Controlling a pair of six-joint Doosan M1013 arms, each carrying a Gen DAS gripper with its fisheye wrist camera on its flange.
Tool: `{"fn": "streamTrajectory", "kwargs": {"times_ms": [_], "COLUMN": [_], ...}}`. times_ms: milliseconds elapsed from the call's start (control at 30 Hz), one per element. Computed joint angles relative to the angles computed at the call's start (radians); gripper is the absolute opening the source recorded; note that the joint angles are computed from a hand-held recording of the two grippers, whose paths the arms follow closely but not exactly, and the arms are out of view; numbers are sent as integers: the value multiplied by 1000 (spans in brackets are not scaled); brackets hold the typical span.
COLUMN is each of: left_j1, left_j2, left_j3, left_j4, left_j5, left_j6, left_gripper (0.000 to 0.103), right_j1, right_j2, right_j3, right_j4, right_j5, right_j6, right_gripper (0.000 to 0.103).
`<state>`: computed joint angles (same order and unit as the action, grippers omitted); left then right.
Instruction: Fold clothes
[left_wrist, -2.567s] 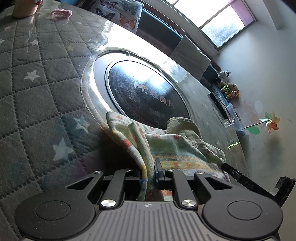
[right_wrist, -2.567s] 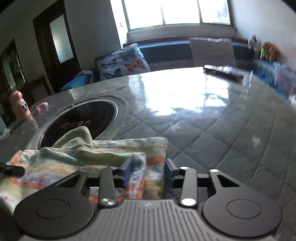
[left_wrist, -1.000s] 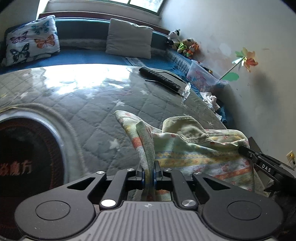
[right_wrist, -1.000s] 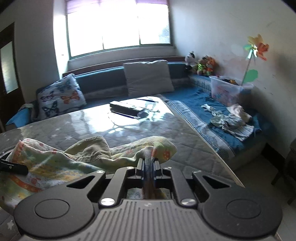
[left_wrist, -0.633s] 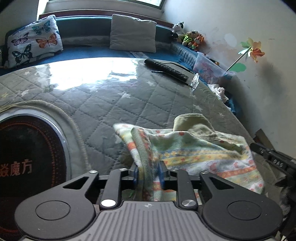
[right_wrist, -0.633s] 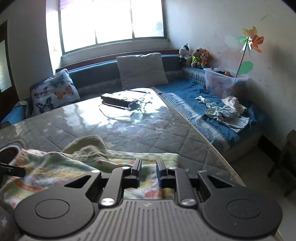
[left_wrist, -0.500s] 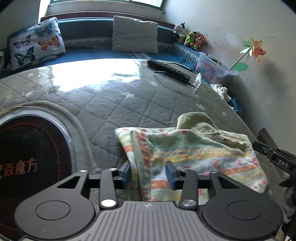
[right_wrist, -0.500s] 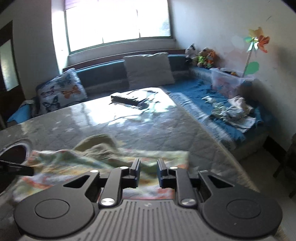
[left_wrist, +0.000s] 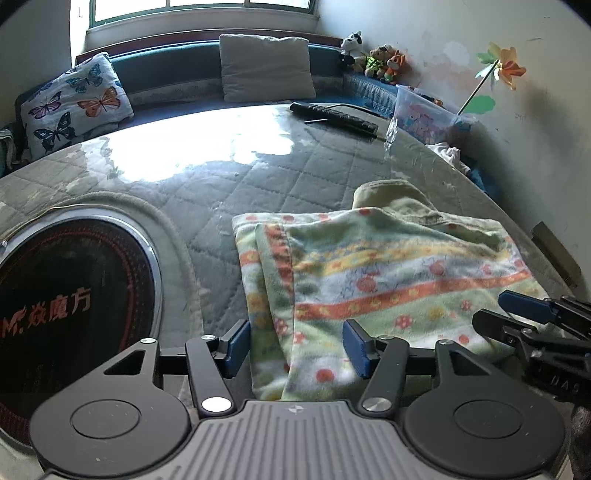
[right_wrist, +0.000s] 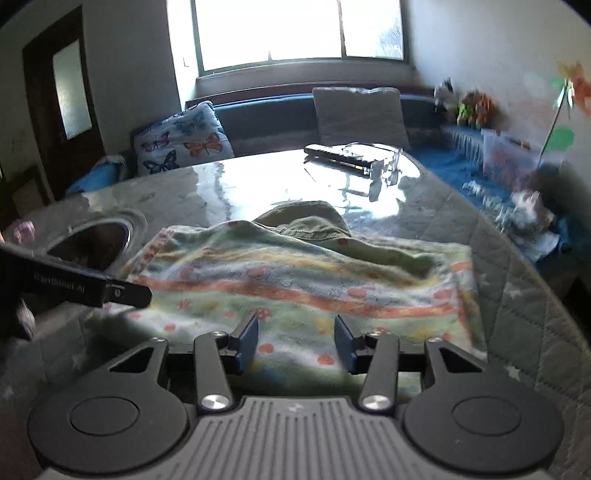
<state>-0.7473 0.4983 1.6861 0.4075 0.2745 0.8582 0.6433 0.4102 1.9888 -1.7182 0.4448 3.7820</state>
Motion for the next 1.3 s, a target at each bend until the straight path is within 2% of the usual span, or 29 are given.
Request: {"fn": "streamTrajectory", "kwargs": {"times_ms": [233,533,833,900,1133,1300], "left_j1": [-12,-29,-59,-63,-78,-88], "left_j2": [-26,-62,-104,-115,-150,-172], "left_j3": [36,86,150,165,211,234], "left_j4": [159,376,725,791,948,978], "left_j5": [-21,-26,-6,-3,11,30], "left_j6": [-160,-384,-725,-785,-938,-977], "left_gripper": [67,81,94,96,103,103], "right_j1": [26,56,93,101,128,144], "right_j2": [-12,-8,-9,-9,-6,-5], "right_j3": [4,4,10,11,10,6], "right_j4": [7,58,94,101,123,136], "right_j5": [31,83,130,135,160,172], "right_j6": [15,19,22,19,16,10], "right_gripper": [69,89,101,101,103,103]}}
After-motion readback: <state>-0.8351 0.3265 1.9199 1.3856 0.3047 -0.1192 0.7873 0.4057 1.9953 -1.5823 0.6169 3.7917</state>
